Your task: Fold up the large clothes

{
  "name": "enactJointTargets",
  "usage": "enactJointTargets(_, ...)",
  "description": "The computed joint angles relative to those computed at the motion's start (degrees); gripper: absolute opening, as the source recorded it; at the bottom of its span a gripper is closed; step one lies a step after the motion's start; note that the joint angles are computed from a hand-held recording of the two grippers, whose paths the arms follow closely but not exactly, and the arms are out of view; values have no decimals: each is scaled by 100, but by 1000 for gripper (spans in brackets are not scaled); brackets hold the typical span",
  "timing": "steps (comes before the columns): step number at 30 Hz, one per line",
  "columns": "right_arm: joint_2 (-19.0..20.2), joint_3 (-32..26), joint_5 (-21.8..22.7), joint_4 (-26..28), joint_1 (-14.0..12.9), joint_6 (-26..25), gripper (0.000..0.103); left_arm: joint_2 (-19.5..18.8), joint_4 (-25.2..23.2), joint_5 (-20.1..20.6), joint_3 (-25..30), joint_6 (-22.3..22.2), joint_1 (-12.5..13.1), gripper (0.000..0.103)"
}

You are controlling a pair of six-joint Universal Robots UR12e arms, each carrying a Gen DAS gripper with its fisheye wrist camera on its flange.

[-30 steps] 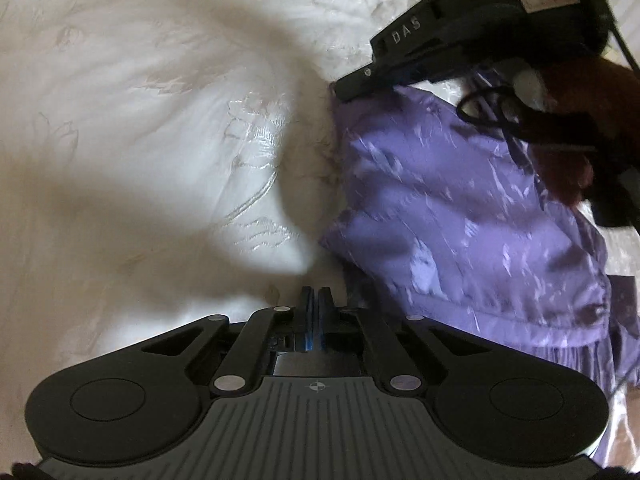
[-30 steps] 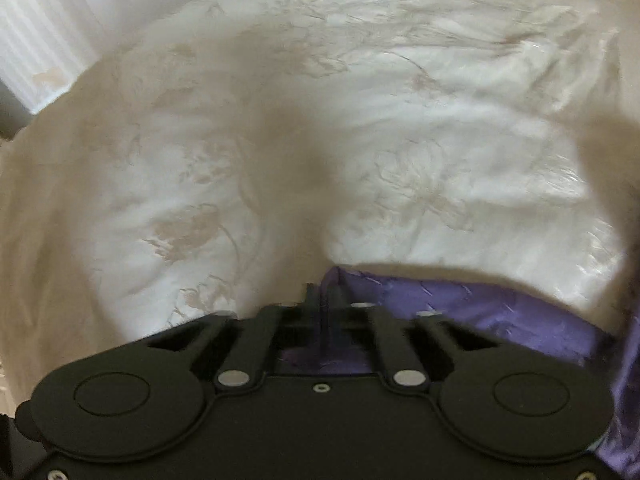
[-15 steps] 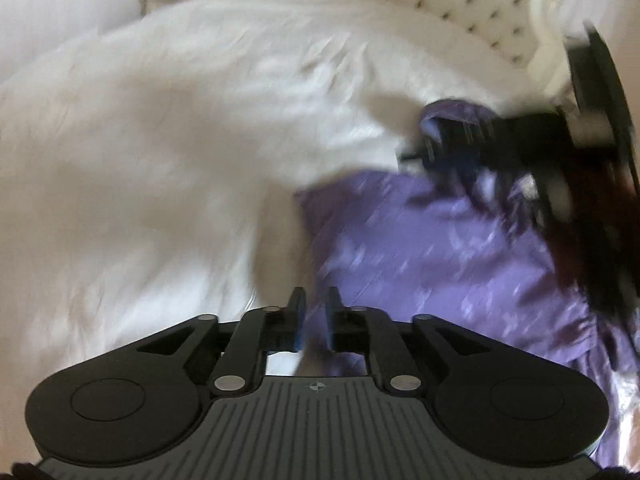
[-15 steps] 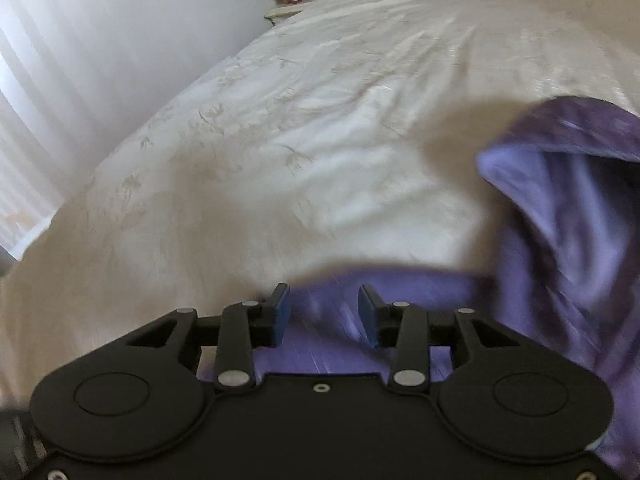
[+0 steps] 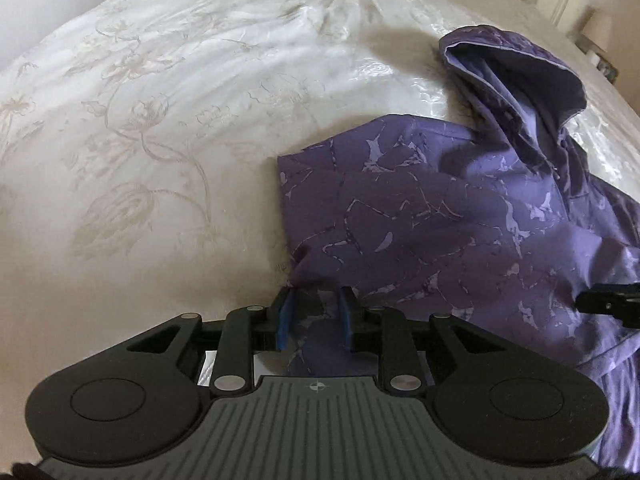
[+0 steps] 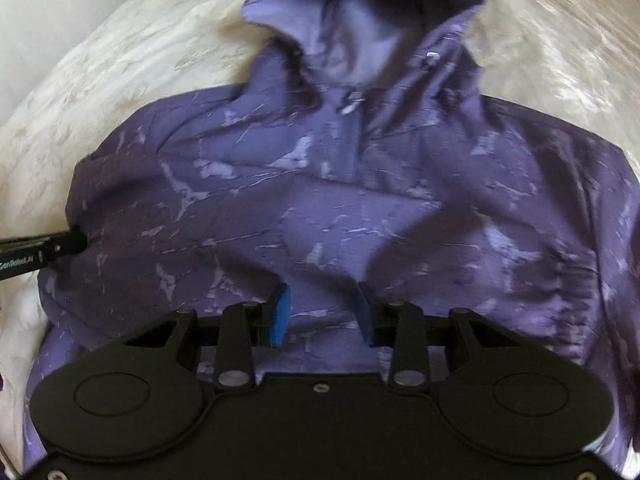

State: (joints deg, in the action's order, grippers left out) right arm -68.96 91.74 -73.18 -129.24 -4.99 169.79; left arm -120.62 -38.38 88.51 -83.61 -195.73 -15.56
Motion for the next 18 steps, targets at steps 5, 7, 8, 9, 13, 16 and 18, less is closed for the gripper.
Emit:
enactJointTargets(5,-227,213,318,-169,-214,557,62,199,69,-274,-116,-177,35,45)
enactJointTargets(7,-401,417,508,-349,-356,822,72,339,235,-455,-259,-397,27,88)
enactJointTargets(8,-485,515,581,-411,-426,944,74,420,351,-506,-344,-492,8,93)
enactJointTargets(9,-589,622,644,-464,-516,1065,74,480,429,-510,-402,-555,-23,94)
enactJointTargets(13,-955,1009,595,-625,-858,1497,75,519,390,-534,-352,-636,-224,94)
enactJointTargets(16,-1207,1240,501,-626,-1175,1683,75,492,314,-715,-254,-657,-372,94)
enactJointTargets(18,-1336,1353,406,-653,-1364,1695,75,419,240,-818,-103,-577,-489,94)
